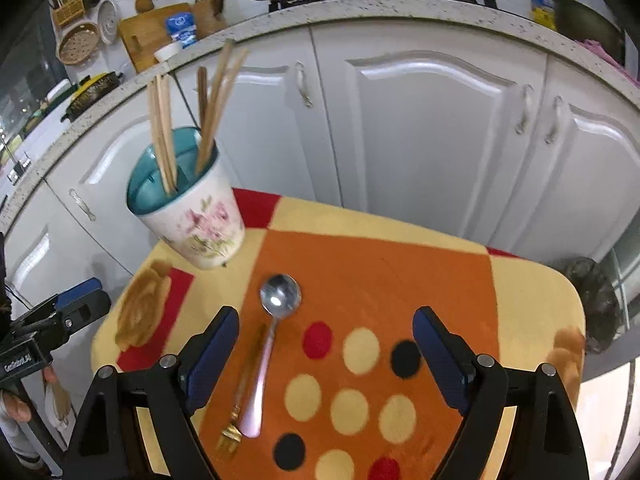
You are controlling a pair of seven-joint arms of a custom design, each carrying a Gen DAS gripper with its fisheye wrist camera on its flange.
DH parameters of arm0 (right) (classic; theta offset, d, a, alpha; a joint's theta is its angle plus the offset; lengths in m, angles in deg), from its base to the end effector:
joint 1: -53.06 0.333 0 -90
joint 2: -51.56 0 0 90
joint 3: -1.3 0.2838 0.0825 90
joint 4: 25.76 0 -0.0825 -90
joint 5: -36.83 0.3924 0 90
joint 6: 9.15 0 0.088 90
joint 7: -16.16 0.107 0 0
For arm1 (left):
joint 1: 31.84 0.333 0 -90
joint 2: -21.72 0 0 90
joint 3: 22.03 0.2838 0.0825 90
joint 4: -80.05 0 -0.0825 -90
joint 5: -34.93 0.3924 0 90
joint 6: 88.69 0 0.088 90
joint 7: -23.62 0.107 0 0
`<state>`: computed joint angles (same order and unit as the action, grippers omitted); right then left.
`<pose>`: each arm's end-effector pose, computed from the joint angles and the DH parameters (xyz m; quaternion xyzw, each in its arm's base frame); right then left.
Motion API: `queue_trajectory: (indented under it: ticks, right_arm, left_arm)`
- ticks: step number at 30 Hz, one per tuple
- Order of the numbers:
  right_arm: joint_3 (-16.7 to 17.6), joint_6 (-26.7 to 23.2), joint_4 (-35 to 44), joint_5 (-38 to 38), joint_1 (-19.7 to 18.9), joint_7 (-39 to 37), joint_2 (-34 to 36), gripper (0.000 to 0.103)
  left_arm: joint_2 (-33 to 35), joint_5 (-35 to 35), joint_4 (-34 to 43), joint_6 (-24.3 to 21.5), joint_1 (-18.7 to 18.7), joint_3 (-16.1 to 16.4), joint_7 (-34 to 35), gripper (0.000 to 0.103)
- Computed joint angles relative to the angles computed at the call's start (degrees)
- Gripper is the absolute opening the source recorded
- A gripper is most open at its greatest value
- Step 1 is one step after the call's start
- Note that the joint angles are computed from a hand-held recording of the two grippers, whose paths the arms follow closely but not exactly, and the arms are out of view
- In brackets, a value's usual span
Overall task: Organize utensils
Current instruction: 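Withdraw both open tools back over the metal spoon and fork, then grasp the metal spoon with the right tool while the left tool grasps the fork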
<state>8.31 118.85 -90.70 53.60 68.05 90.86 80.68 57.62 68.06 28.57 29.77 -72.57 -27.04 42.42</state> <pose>0.6916 0.2621 0.5594 -0.8129 0.4785 -0.0716 0.3242 0.5620 -0.5002 0.5767 -0.7605 0.5384 -0.3097 0.1894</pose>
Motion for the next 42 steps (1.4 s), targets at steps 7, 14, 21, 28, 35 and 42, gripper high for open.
queue_trajectory:
  ticks: [7, 14, 21, 28, 35, 42]
  right_arm:
    - [-0.6, 0.7, -5.3, -0.5, -0.4, 1.3, -3.0, 0.087]
    - [-0.6, -0.1, -5.6, -0.7, -0.4, 1.4, -3.3, 0.087]
    - [-0.6, -0.9, -5.0, -1.0, -0.2, 1.5, -2.9, 0.087]
    - [-0.8, -1.1, -4.6, -1.7, 0.1, 2.2, -2.5, 0.087]
    - [-0.6, -1.6, -4.3, -1.9, 0.2, 1.7, -2.3, 0.087]
    - [-0.4, -3.8, -3.1, -0.9, -0.2, 1.6, -1.4, 0.087]
  left_arm:
    - [2.9, -1.7, 3.7, -1.8, -1.1, -0.2, 1.5, 0.078]
    - [5.4, -2.6, 7.7, -4.0, -2.3, 0.6, 3.7, 0.078]
    - [7.0, -3.5, 10.0, -4.6, -2.8, 1.1, 4.5, 0.078]
    - [7.3, -4.1, 10.5, -4.7, -3.0, 1.4, 4.8, 0.078]
    - [7.5, -4.4, 10.6, -4.6, -3.0, 1.4, 4.8, 0.078]
    - [9.1, -5.4, 12.9, -5.2, -3.0, 1.5, 5.6, 0.078]
